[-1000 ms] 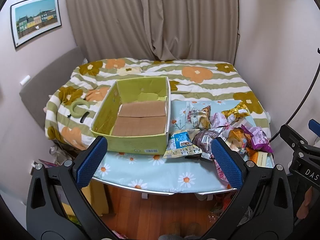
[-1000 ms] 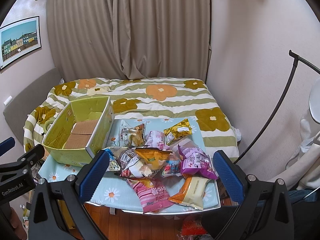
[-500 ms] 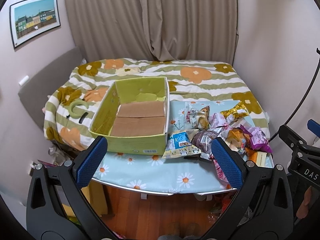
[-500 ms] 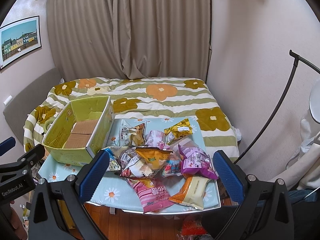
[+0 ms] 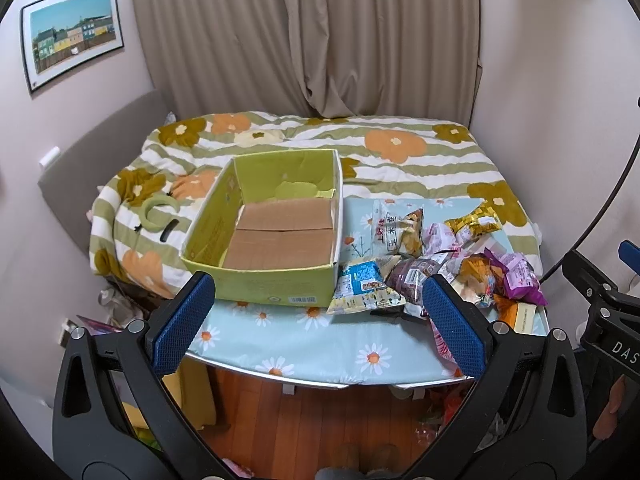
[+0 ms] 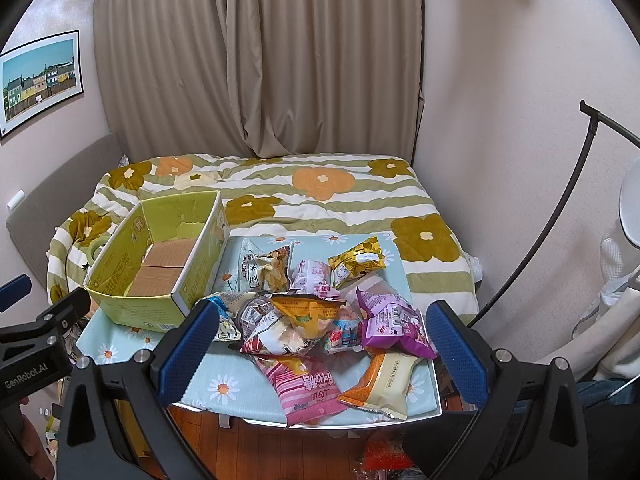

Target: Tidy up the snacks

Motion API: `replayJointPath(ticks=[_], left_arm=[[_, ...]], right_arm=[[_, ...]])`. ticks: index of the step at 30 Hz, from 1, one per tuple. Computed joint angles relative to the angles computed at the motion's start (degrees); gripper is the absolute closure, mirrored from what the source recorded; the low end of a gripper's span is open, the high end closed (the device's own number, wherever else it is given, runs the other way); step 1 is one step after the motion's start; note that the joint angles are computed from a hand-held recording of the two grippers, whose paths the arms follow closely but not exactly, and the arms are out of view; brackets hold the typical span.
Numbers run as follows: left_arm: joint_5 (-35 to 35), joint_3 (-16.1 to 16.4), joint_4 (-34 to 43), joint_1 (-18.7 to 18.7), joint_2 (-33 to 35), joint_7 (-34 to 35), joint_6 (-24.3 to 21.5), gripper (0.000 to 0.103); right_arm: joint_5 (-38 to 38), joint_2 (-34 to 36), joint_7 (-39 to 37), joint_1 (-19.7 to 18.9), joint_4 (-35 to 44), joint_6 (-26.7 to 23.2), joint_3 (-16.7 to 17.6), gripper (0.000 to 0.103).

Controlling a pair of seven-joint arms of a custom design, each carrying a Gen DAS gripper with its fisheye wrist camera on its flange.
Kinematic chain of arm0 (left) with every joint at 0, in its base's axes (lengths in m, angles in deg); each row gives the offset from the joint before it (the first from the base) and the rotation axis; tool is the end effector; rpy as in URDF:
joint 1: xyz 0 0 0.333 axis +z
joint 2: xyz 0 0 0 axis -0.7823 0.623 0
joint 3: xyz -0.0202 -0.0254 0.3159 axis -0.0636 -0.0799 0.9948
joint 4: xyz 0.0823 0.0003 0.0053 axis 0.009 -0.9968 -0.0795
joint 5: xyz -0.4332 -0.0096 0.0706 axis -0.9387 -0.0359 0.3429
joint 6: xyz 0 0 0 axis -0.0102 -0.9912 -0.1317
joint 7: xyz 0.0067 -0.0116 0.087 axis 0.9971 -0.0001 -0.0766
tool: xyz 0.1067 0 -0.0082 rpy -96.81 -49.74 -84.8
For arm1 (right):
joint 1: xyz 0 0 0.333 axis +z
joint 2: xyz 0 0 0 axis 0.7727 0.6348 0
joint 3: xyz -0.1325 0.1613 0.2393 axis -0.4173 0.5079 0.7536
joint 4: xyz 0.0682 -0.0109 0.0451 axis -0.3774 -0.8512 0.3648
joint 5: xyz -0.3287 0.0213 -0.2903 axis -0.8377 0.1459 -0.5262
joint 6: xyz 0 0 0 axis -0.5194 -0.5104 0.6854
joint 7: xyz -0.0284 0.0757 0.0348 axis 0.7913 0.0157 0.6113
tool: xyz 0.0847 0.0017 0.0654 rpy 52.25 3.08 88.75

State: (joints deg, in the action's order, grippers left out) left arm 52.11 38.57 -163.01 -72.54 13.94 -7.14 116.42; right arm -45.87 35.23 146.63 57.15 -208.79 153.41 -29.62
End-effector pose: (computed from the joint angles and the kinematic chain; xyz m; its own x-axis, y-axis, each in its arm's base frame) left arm 0.5898 -0.3637 0.5585 0.1471 -0.9864 -0.0730 -0.6608 -0.0430 -0.7493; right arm 0.5999 0.1311 0.5491 0.0577 -0.9982 -0.0186 -0.6342 -0.0223 -0.7729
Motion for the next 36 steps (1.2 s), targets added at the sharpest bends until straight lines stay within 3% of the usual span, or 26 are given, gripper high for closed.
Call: replayJointPath(ticks=[36], left_arm=[[-0.12, 0.16, 0.96, -0.64, 0.97, 0.22, -0.51, 0.001]], right_arm=[[0.09, -0.1, -0.15, 0.01, 0.01, -0.15, -0.06, 0.0]])
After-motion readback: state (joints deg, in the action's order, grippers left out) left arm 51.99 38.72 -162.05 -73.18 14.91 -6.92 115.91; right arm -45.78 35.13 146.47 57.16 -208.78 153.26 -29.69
